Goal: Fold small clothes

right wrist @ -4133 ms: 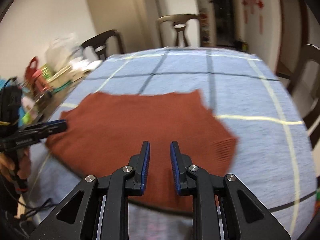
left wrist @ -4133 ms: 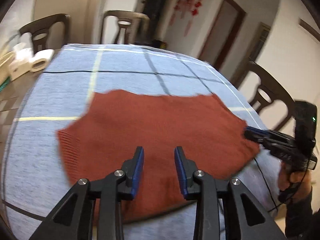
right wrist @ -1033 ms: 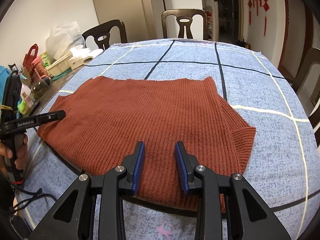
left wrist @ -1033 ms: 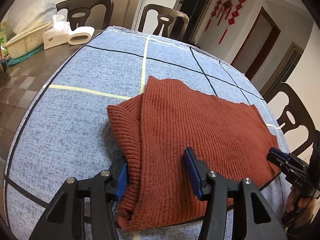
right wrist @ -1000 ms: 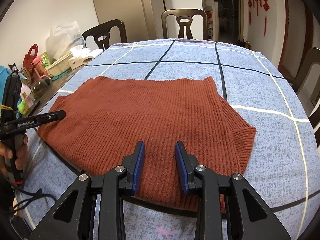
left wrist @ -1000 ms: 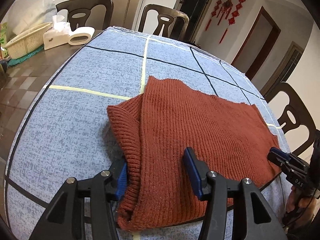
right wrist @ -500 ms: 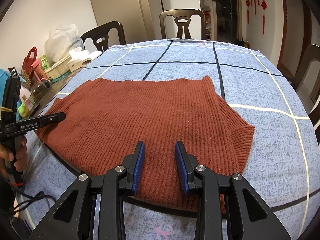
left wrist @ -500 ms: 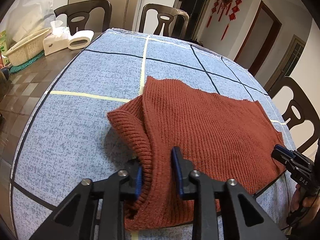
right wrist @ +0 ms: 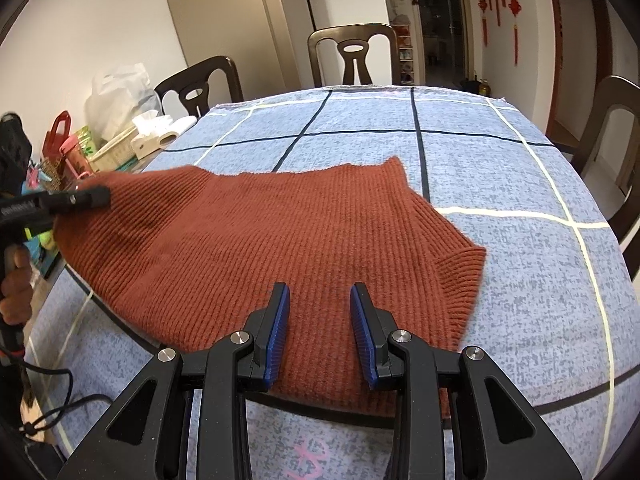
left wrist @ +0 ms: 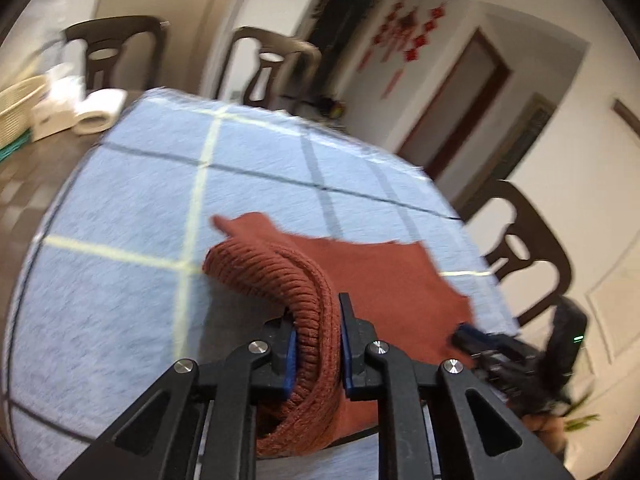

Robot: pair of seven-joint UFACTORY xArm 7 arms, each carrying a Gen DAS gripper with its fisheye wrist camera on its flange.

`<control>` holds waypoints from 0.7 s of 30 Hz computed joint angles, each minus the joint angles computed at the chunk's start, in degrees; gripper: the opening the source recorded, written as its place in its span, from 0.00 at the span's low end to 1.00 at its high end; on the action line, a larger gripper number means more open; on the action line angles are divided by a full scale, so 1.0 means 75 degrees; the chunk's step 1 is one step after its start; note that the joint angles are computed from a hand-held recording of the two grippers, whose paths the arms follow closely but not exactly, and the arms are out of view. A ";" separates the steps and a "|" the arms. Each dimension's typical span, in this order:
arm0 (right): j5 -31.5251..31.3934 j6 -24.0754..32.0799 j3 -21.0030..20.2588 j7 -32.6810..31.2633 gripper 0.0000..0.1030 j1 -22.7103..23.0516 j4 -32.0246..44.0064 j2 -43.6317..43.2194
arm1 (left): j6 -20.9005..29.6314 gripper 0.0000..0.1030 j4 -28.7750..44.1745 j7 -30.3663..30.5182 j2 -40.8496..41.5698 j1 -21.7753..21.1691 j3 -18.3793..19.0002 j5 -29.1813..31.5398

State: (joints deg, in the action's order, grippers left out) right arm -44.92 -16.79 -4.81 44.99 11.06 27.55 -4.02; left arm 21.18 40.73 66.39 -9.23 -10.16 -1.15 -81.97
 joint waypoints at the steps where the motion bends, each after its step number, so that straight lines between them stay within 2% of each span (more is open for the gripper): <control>1: -0.0024 -0.0016 -0.0021 0.0035 0.31 -0.0003 -0.0013 -0.0015 | 0.0075 0.18 0.0099 0.0072 0.0053 -0.0054 -0.0036 -0.0054; 5: -0.0195 -0.0060 -0.0173 0.0215 0.31 0.0007 -0.0075 -0.0116 | 0.0512 0.17 0.0575 0.0295 0.0561 -0.0215 -0.0219 -0.0222; 8: -0.0443 -0.0068 -0.0353 0.0451 0.31 0.0058 -0.0090 -0.0157 | 0.0853 0.17 0.0904 0.0104 0.1120 -0.0262 -0.0407 0.0011; 12: -0.1299 -0.0084 -0.0745 0.1261 0.31 0.0180 0.0045 -0.0133 | 0.1415 0.17 0.1120 -0.0188 0.1599 -0.0230 -0.0638 0.0492; 15: -0.1939 -0.0209 -0.0778 0.1904 0.31 0.0030 0.0143 -0.0131 | 0.1774 0.20 0.0917 0.0112 0.1250 -0.0141 -0.0650 0.0312; 19: -0.3128 -0.0628 -0.0813 0.3112 0.31 -0.0260 0.0448 0.0042 | 0.1507 0.27 0.0527 0.0592 0.0636 -0.0079 -0.0464 -0.0053; 21: -0.3467 -0.0848 -0.0705 0.3547 0.35 -0.0439 0.0597 0.0173 | 0.1006 0.27 0.0403 0.0675 0.0527 -0.0061 -0.0403 -0.0073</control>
State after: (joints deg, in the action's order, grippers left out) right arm -70.92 -23.15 -10.10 71.59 7.77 32.03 -2.73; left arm 28.73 43.75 71.45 -5.27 -10.61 -4.18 -82.52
